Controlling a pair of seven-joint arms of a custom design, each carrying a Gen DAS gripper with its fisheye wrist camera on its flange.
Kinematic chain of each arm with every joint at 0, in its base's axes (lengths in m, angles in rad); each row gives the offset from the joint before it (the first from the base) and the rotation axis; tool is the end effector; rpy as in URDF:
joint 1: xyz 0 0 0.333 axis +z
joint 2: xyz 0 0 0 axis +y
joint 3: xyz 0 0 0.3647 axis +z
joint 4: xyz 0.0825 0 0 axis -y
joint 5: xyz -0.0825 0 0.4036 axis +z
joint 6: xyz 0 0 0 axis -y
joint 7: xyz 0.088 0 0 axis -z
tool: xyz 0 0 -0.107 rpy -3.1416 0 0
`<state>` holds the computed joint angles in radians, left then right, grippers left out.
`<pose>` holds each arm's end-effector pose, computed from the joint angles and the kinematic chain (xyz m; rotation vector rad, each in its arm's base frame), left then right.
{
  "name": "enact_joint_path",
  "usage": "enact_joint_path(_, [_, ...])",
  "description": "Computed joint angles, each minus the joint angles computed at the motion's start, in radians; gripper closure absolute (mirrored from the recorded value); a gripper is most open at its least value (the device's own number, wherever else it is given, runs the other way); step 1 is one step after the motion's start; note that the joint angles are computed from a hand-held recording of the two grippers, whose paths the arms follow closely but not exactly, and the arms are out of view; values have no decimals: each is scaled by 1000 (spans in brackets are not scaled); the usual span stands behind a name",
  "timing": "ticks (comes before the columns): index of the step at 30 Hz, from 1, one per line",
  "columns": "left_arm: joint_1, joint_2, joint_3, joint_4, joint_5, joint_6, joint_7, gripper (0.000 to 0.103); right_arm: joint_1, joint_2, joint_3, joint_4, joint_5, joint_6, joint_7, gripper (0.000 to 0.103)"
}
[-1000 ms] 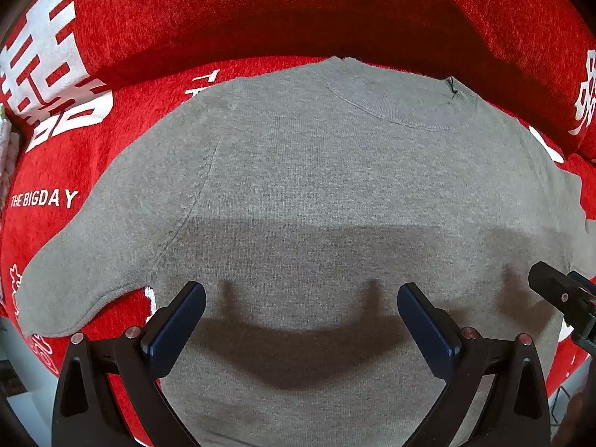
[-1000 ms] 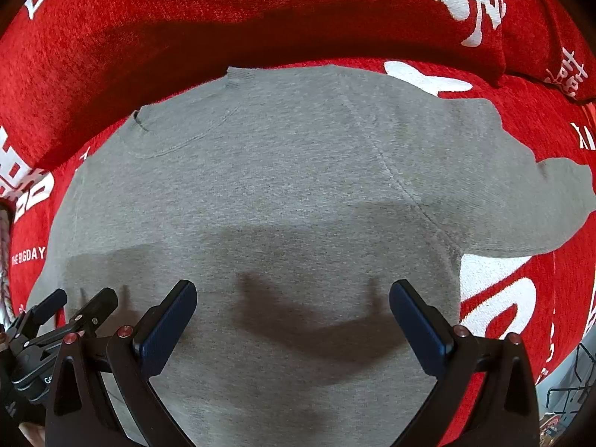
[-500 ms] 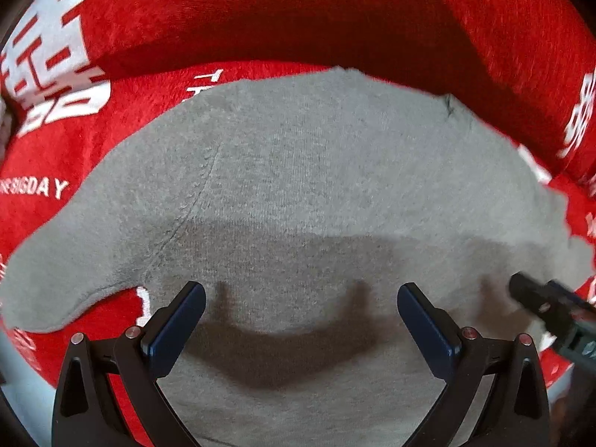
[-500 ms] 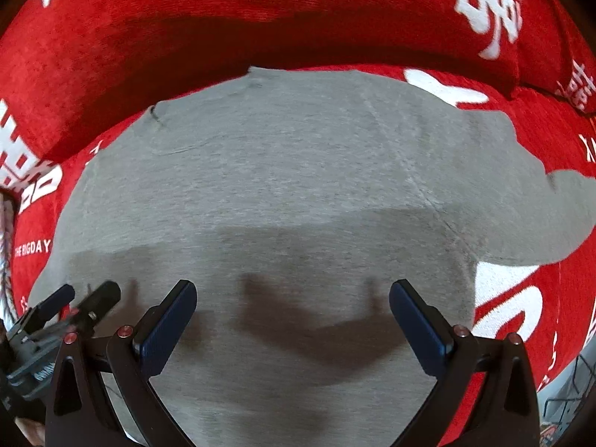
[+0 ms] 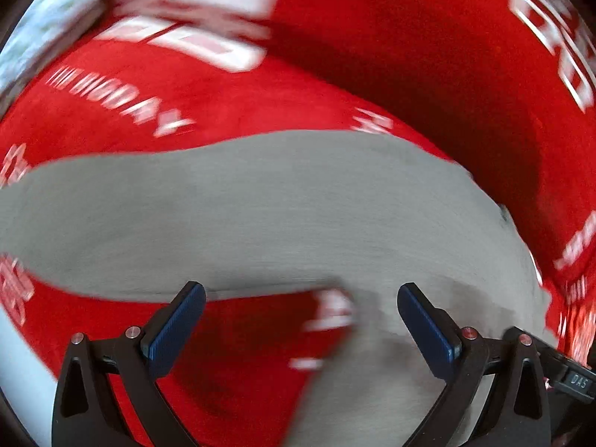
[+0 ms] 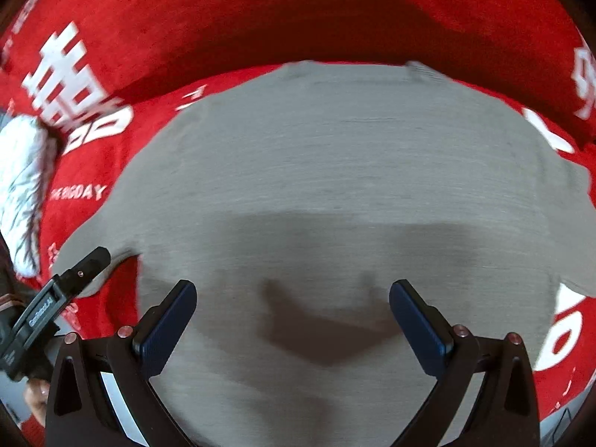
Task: Fold small clothes
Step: 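Grasp the sleeve side edge of the grey sweater with the left gripper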
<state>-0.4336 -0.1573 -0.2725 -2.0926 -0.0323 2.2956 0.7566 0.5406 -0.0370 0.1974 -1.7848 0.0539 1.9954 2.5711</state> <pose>0.4145 -0.3651 0.5668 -2.2975 2.0354 -0.5495 0.4348 0.4026 0.6281 -1.7458 2.3129 0.0945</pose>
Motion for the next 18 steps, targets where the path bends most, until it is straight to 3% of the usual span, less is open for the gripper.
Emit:
enact_joint_path(6, [40,-181,79,-227,-73,30,-86,0,27,128,27,142,18,1,-40,0])
enact_joint_path(10, [1,-220,158,-340,-256,119,-48,0,39,179,40,206,32,-12,-69,0])
enact_joint_path(18, [8,-200,155,-366,-289,284,-106,0,57,228,51,282,41,-39,-97,0])
